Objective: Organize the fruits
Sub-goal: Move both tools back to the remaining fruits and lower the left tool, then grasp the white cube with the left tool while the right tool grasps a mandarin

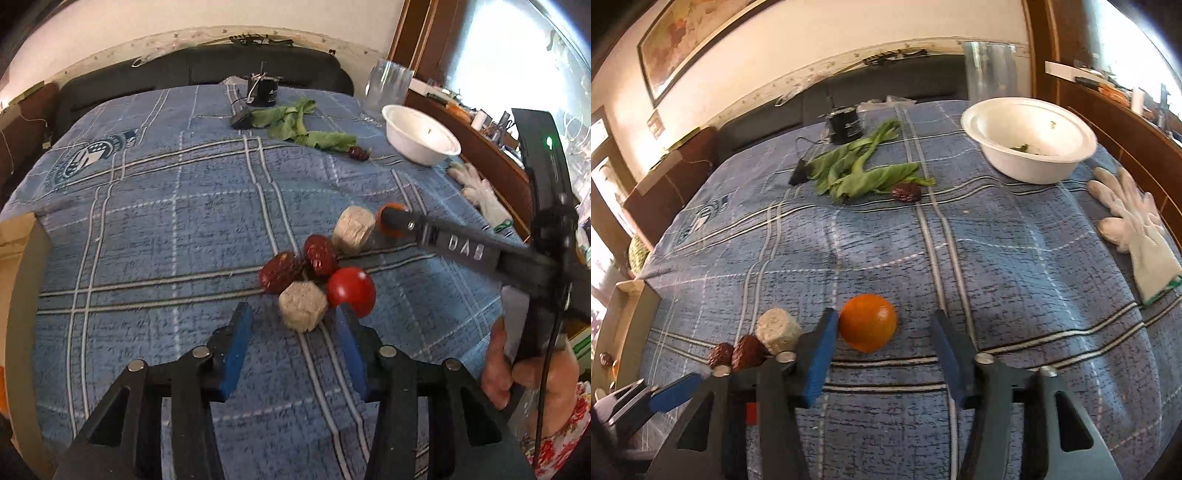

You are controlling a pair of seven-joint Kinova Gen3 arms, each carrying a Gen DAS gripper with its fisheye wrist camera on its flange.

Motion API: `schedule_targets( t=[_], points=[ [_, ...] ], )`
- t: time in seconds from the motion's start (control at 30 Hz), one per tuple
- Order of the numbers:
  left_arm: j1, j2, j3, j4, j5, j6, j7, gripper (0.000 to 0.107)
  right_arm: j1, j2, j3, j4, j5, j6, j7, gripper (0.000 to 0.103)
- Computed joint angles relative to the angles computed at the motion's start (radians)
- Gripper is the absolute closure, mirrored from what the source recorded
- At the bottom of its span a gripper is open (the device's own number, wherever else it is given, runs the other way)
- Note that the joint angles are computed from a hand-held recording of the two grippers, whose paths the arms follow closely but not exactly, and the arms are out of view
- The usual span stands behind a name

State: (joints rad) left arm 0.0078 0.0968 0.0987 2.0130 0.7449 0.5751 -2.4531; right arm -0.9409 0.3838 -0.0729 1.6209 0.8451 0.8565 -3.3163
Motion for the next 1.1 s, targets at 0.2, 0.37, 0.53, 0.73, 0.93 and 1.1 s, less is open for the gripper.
schedule_targets(
  t=[0.2, 0.37, 0.53, 0.73, 0.93, 1.1],
  points=[
    [-0.048, 0.028, -0.005, -0.012, 0.106, 0.081, -0.105, 0.081, -0.012, 0.007, -0.003, -0.006, 0.006, -0.011, 0.027, 0.07],
    [-0.064, 0.041, -0.012, -0.012, 0.152, 0.106, -0.128, 0.081, -0.006, -0.02, 0.0, 0.042, 0.011, -0.067, -0.026, 0.07],
    [-0.034, 0.024, 0.001, 0.005, 0.129, 0.044, -0.136, 0.081, -0.008, -0.013, -0.005, 0.036, 0.019, -0.057, -0.031, 0.07],
    [-0.062, 0.018, -0.013, 0.022, 0.208, 0.069, -0.204, 0.081, -0.036, -0.009, 0.001, 0.029, 0.044, -0.005, -0.069, 0.07],
    [-0.07, -0.021, -0.036, 0.058, 0.251, 0.068, -0.25, 0.081, -0.069, -0.039, -0.031, 0.022, 0.042, 0.066, -0.095, 0.07],
    [-0.09, -0.091, -0.085, 0.093, 0.264, 0.122, -0.256, 0.081, -0.127, -0.064, -0.081, -0.021, 0.077, 0.169, -0.097, 0.07]
  ],
)
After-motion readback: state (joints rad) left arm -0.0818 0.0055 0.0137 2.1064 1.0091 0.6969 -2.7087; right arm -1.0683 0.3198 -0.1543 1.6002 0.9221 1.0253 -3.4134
